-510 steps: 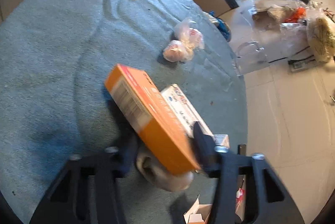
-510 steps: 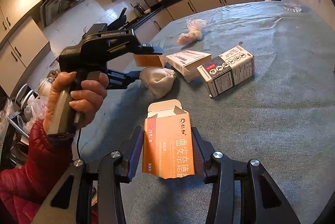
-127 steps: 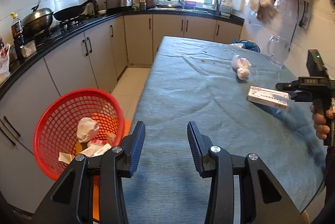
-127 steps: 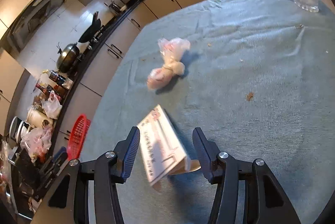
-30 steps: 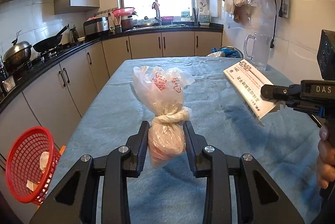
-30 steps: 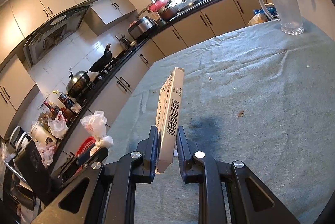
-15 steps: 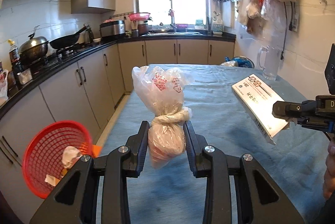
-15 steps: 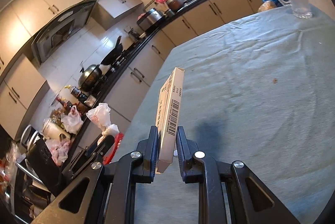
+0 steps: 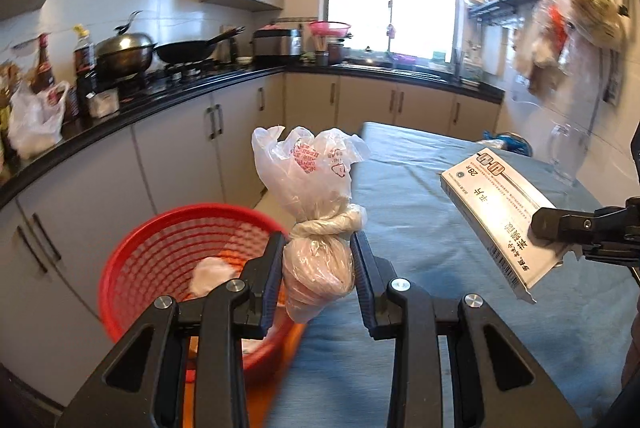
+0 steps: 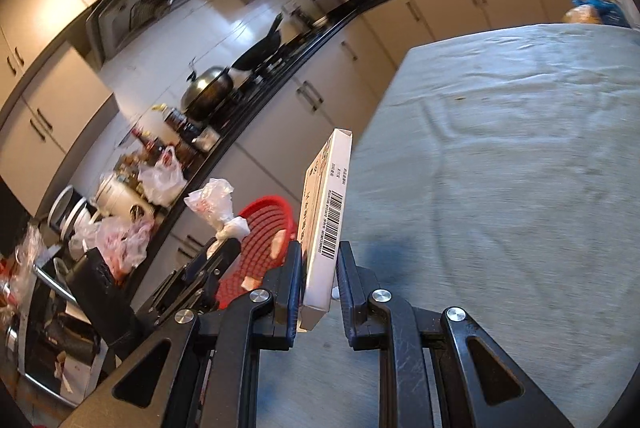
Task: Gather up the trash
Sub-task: 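Carry the white box and plastic bag over the red basket with both tools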
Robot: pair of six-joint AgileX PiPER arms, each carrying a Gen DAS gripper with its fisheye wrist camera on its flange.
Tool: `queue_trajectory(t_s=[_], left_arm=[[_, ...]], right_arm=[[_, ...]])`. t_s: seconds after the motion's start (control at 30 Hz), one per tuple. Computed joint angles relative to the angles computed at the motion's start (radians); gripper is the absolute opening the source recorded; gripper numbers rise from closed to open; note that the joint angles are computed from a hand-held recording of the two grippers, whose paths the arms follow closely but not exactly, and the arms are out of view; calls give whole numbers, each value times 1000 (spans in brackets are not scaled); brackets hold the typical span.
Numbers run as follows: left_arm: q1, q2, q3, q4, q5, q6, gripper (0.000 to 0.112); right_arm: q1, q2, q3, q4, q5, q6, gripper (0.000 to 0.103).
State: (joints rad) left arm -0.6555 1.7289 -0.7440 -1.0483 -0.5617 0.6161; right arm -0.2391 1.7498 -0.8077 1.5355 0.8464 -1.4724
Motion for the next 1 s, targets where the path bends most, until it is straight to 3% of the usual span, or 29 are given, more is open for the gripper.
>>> queue_trajectory(t_s=[0.3,1.0], left_arm=[[171,-29,86,149,42,-138,32],[443,48,73,461,157,-399,32]], right_arm=[[211,71,-110,8,-84,84,19],[449,257,-366,-83,-222,324,19]])
